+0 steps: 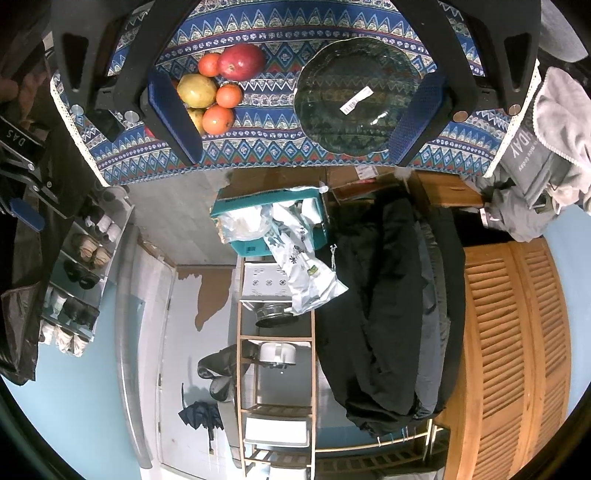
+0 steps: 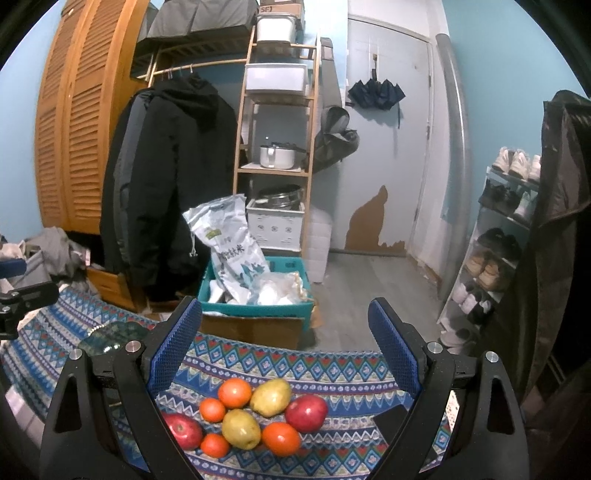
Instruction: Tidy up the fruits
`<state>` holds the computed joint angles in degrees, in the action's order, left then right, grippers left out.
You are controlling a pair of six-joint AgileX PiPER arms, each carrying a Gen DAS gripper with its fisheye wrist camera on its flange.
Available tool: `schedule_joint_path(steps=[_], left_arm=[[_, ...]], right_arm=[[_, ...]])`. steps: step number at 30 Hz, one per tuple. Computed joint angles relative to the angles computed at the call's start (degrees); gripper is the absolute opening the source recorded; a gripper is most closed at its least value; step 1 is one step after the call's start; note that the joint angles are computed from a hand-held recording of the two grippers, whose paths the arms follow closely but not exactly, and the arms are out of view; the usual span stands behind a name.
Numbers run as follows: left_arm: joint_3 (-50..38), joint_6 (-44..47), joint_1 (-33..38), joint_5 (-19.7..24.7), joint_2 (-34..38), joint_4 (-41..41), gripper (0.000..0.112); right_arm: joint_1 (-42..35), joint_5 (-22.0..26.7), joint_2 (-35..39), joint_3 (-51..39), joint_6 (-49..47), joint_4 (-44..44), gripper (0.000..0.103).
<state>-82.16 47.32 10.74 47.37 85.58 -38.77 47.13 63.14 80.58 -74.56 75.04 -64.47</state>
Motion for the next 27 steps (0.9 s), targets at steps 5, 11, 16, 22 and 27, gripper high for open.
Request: schedule_joint_path(steps=[5,11,16,22,27], left_arm=[[-0.61,-0.34,0.27,0.31,0.4,0.14,0.102],[-0.78,-1.06,-0.08,-0.13,0.38,1.08,0.102],[-0.78,-0.56,0.24,0.04,0.41,0.33,0.102],[-1.13,-0.56,0.47,0.76,0.74,0.28,0.102],[-1.15,-0.2,0.48,1.2,0.65,-0.25,0.102]], right_arm=[[0.36,0.14,-0.43,0.56,-0.02,-0.21,0.09],[0.85,0.35,-0.23,0.28,-0.39,-0.43,0.09],[1.07,0.52,-0.06,0.01,-0.48,-0.48,0.09],[1.39,0.47,0.31,-0.53,-0.91,-0.38,0.09],[1.82,0.61,0.36,-0.64,-1.23,-0.26,0.09]])
